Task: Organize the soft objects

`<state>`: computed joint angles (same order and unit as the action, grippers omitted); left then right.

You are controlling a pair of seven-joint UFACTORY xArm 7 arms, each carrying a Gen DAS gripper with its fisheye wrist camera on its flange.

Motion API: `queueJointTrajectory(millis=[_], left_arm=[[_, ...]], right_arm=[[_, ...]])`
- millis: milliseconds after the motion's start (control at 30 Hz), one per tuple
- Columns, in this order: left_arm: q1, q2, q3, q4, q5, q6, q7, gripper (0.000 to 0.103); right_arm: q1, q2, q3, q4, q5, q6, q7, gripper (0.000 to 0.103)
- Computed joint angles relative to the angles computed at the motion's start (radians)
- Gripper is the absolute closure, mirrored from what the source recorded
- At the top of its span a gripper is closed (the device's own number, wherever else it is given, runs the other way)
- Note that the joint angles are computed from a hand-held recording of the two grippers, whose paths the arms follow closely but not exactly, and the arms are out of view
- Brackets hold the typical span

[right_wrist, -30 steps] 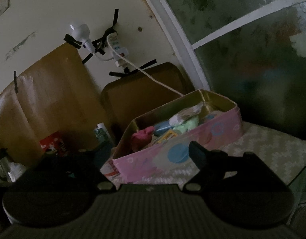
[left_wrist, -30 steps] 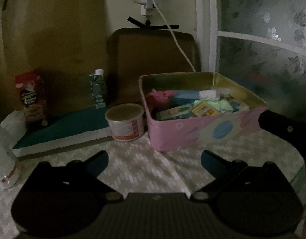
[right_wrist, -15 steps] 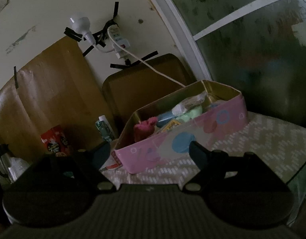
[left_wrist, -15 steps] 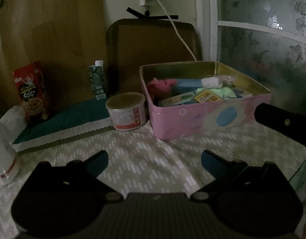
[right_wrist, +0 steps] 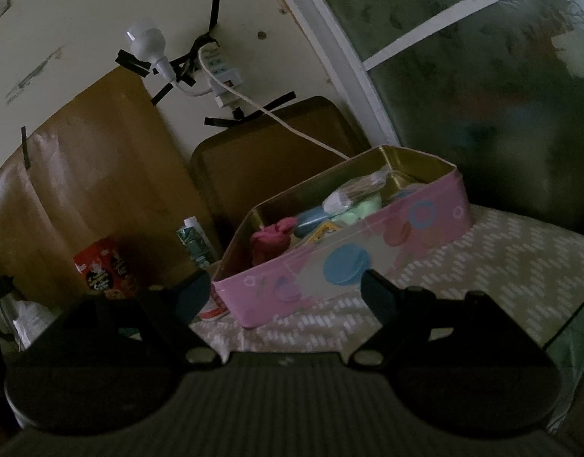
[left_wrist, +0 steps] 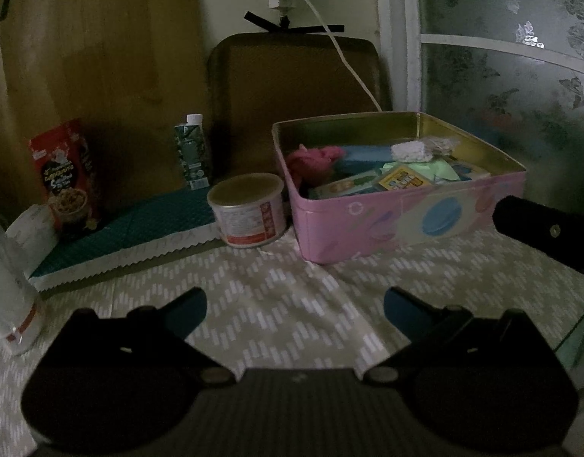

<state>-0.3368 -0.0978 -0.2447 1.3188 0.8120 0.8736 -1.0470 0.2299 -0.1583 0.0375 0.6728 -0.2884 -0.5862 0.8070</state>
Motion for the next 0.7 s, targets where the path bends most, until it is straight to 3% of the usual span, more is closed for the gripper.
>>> queueJointTrajectory(millis=[467,700], left_arm=[[-0.003,-0.007,-0.012,0.0,0.063,0.036,-0.046,0.0],[-0.007,-0.016,-0.025,-0.003,0.138,0.076,-0.089,0.0]], right_arm=[[-0.002,0.0,-0.003,-0.002,-0.008,-0.003,0.007,0.015],[-0.009,-0.006,0.039,-0.016,0.099,-0.016,-0.082,0.015]])
